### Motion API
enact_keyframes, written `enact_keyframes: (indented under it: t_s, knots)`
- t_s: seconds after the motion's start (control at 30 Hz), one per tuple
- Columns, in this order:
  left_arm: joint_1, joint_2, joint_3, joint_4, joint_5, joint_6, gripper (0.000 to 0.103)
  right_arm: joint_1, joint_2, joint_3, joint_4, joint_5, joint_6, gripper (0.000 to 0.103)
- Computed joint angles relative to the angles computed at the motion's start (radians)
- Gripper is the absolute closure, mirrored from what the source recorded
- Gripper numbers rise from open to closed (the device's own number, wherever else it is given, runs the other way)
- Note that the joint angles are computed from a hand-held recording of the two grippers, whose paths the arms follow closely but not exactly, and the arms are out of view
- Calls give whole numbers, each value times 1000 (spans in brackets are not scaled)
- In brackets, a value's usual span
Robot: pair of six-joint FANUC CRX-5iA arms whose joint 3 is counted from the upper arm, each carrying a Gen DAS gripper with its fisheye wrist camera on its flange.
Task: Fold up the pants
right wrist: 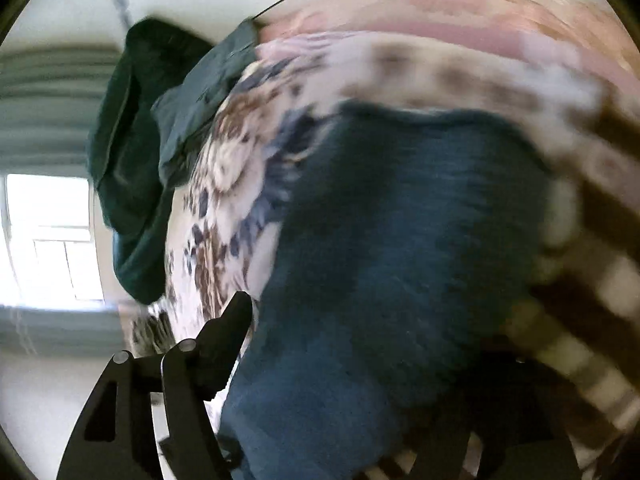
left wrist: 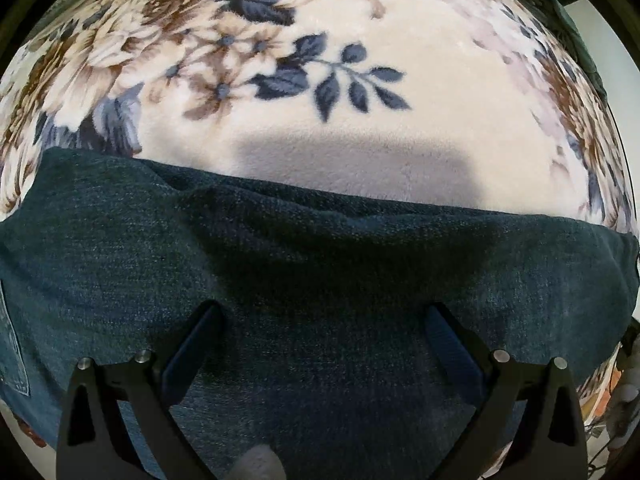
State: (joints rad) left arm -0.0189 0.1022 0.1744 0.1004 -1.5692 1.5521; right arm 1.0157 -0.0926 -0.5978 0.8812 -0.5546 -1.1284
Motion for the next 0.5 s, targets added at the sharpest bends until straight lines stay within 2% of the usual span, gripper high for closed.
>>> enact_keyframes:
  t_s: [0.03,0.07,0.13,0.17,0.23,0.33,0.5]
  knots:
    - [-2,-7,-7,-2,6,2,0,9,8,20,-39,-45,19,96]
    - [-5,-15,-14,-2,9,4,0,3,-7,6,-29,-51,-15,97]
    - [-1,-22,-23,10,12,3,0,22,-24,-3,-11,-123,-81,97]
    - [1,-24,-25,13,10,0,0,20,-27,-15,15,-115,-113,97]
    - [9,-31,-30,24,7,-13,0,37,-17,14,-18,-156,-76,97]
    - [23,-41,-34,40,5,-36,0,70,-26,42,4,-229,-80,97]
    - [100,-74,-36,135,-31,-47,0,134,38,240,4,-386,114,97]
